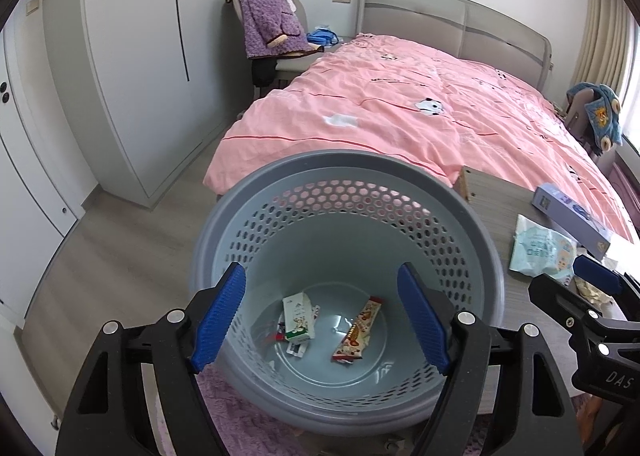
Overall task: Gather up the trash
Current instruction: 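Move both open grippers back from the basket to the table, then grasp the white knotted tissue with the right gripper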
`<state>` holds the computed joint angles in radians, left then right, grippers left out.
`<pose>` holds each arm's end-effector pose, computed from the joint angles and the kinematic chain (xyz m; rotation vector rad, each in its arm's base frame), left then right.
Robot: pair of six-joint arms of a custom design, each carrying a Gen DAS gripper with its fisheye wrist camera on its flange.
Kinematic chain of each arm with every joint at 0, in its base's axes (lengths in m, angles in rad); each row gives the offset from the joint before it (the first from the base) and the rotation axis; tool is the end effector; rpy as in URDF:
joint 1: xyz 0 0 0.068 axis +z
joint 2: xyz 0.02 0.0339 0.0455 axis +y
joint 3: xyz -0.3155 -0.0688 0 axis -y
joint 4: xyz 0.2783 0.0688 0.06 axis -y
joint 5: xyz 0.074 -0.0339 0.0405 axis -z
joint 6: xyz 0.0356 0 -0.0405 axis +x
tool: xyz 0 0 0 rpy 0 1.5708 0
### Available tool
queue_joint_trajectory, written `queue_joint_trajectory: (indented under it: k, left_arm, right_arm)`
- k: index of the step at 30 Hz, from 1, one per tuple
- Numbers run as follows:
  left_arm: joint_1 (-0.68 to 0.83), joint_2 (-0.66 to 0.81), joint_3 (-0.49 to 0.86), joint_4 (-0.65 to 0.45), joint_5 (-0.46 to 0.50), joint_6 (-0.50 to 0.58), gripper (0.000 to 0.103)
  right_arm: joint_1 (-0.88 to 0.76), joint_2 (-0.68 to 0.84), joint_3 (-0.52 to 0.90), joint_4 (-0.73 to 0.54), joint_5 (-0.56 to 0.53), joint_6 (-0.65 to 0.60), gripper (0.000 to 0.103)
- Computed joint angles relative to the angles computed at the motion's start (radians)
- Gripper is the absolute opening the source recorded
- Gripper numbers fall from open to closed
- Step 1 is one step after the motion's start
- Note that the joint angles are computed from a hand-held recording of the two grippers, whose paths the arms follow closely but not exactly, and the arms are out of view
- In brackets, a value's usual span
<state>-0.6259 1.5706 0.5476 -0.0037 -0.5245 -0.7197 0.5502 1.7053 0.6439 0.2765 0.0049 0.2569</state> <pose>0.2296 -0.1439 0.1330 -0.2920 2.3888 0.0866 0.2796 0.1713 0.1350 -0.3467 2.3641 0.3835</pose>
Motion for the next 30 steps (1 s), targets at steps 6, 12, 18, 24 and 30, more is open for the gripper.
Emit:
queue_joint_trajectory:
  k: [6, 12, 18, 24, 30]
  left_arm:
    - [-0.055, 0.024, 0.043, -0.021, -0.001, -0.01, 0.076]
    - [-0.115, 0.065, 0.111, -0.043, -0.001, -0.004, 0.076]
    - [-0.154, 0.11, 0.179, -0.053, 0.023, 0.01, 0.076]
    - [-0.208, 0.16, 0.246, -0.076, 0.026, 0.005, 0.076]
    - [-0.242, 0.212, 0.311, -0.107, 0.025, 0.007, 0.076]
  right_arm:
    - [-0.064, -0.056, -0.067, 0.009, -0.015, -0.006, 0.097]
    - [-0.142, -0.115, -0.129, 0.014, -0.032, -0.02, 0.097]
    - [-0.246, -0.167, -0.19, 0.022, -0.064, -0.042, 0.097]
    - [-0.379, -0.218, -0.252, 0.023, -0.105, -0.081, 0.097]
    - [-0.516, -0.231, -0.293, 0.03, -0.16, -0.124, 0.097]
